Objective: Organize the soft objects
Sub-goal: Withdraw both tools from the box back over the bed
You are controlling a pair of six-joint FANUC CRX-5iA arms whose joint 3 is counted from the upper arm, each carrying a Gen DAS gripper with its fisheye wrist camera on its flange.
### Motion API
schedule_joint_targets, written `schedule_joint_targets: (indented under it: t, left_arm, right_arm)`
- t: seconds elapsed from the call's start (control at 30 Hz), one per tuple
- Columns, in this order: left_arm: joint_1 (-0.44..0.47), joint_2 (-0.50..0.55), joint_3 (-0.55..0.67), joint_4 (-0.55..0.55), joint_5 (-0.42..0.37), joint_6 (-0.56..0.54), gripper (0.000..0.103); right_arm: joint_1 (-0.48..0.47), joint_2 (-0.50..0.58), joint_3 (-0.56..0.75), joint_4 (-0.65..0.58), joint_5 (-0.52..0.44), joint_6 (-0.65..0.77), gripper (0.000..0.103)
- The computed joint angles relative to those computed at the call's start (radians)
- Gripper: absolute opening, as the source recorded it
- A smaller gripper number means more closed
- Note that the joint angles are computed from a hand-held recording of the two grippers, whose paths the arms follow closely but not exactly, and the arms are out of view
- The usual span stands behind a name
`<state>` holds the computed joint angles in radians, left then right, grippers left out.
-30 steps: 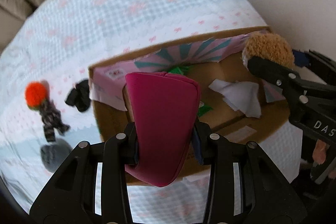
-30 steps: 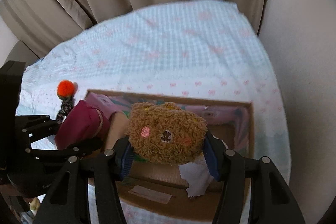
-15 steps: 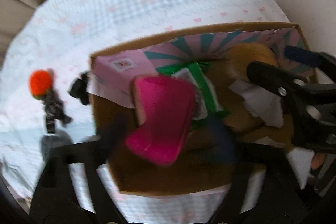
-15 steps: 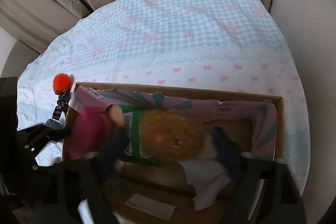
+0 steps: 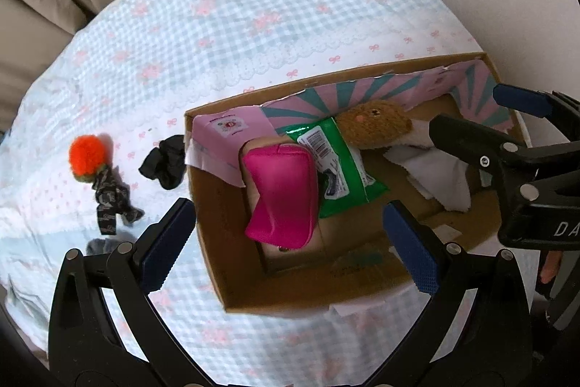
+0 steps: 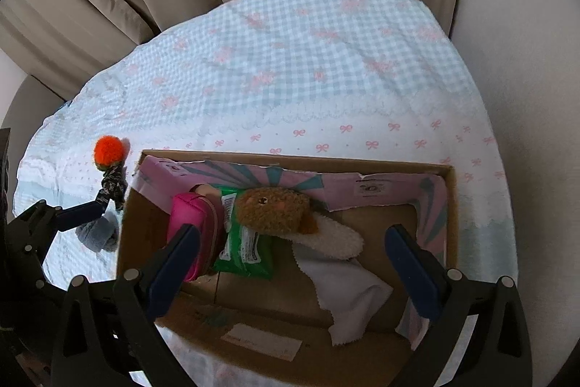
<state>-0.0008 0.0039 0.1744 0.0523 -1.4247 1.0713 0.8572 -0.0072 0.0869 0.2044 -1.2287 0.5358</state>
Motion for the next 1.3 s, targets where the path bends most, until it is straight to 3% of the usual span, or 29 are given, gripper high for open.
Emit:
schedule_joint_targets:
  t: [0.23,0.5,0.73,0.97,1.17,1.3]
  left_arm:
    - [0.049,-0.075,-0.014,0.051,-0.021,-0.04,0.103]
    - [0.201,-0.188,-0.026,0.199,-0.072,-0.122,0.103]
    - [0.407,-0.289,-0.043,0.37,-0.11,-0.239,0.103]
    - [0.689,-0.341,-0.054,0.561,-0.203,-0.382,0.103]
    - [0.896,-0.305,-0.03,0.667,-0.278,-0.492,0.103]
    - [0.977,-0.227,0.017,0.698,-0.308,-0.545,0.102]
  right_arm:
    - [0.072,-0.044,0.011,0.074,-0.046,-0.062,0.101]
    - [0.227,-0.063,0.086,0.248,-0.187,-0.214,0.101]
    - [0.363,-0.029,0.195,0.396,-0.329,-0.293,0.102]
    - [0.483,0.051,0.313,0.541,-0.459,-0.335,0.102]
    - [0.543,0.14,0.422,0.588,-0.487,-0.332,0.102]
    - [0.561,0.239,0.535,0.601,-0.495,-0.314,0.102]
